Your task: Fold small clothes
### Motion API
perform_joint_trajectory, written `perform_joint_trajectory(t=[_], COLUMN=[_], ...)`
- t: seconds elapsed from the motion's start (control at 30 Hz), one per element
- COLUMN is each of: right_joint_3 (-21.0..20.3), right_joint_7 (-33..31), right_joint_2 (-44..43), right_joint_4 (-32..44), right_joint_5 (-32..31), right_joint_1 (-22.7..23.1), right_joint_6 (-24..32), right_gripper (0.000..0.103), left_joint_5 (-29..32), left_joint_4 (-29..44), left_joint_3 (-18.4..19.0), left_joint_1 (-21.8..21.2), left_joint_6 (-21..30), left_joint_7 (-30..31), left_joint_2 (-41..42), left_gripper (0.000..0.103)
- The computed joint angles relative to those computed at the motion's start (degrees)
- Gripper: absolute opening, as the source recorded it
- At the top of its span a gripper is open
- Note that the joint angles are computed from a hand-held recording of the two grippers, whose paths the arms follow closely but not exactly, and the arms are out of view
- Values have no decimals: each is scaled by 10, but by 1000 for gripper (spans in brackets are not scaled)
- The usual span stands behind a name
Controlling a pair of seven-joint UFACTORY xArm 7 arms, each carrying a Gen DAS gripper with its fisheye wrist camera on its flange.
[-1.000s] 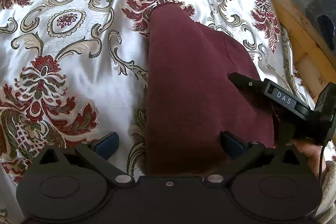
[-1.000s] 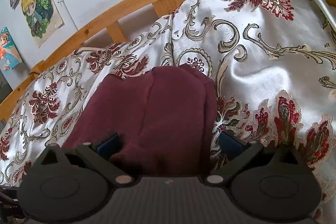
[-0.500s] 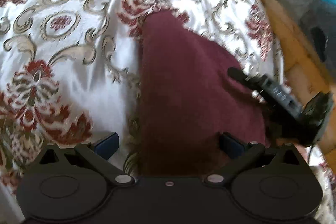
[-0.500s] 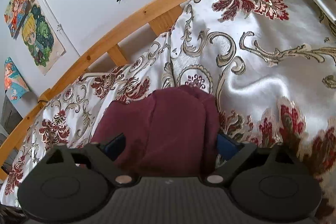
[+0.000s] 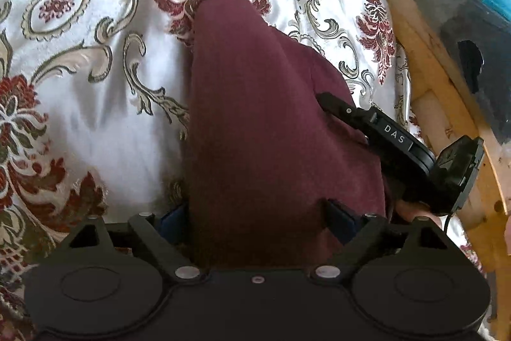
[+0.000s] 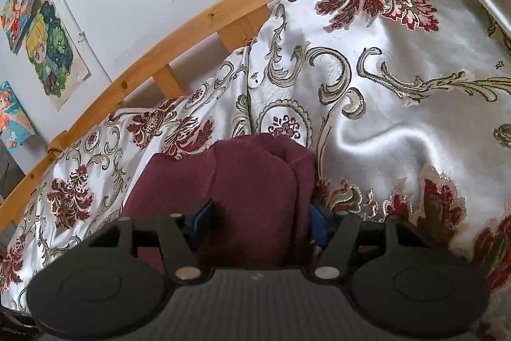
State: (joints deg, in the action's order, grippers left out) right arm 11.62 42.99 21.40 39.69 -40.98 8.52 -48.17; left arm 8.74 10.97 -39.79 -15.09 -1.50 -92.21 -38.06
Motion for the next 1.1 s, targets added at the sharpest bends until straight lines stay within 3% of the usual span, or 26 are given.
perform_joint_trajectory(t=[0.1,0.27,0.5,0.77,1.1], right_joint_3=[0,-2,-5,-6,-2], right_joint_7=[-4,-36,-110,-106,-11], right_joint_2=[-2,-13,-49,-66,-22], right_joint_4=[-2,-15,-52,-59,-24], right_joint_5=[3,23,82,73,21], right_joint_1=[2,14,44,46,10], right_joint_6=[1,-4,-23,-14,-8], right_gripper=[57,27,22,22,24], left_joint_5=[0,15,40,60,67], left_joint_4=[1,32,67,82,83], left_joint_3=[20,33,54,65,55], left_joint_1=[-13,-28,-58,-78,-68], left_joint_6=[-3,65,150,190,189], left_joint_7=[12,42,62,72,49], left_joint_2=[12,11,-2,-11,2], left_gripper=[85,69,61,59,59])
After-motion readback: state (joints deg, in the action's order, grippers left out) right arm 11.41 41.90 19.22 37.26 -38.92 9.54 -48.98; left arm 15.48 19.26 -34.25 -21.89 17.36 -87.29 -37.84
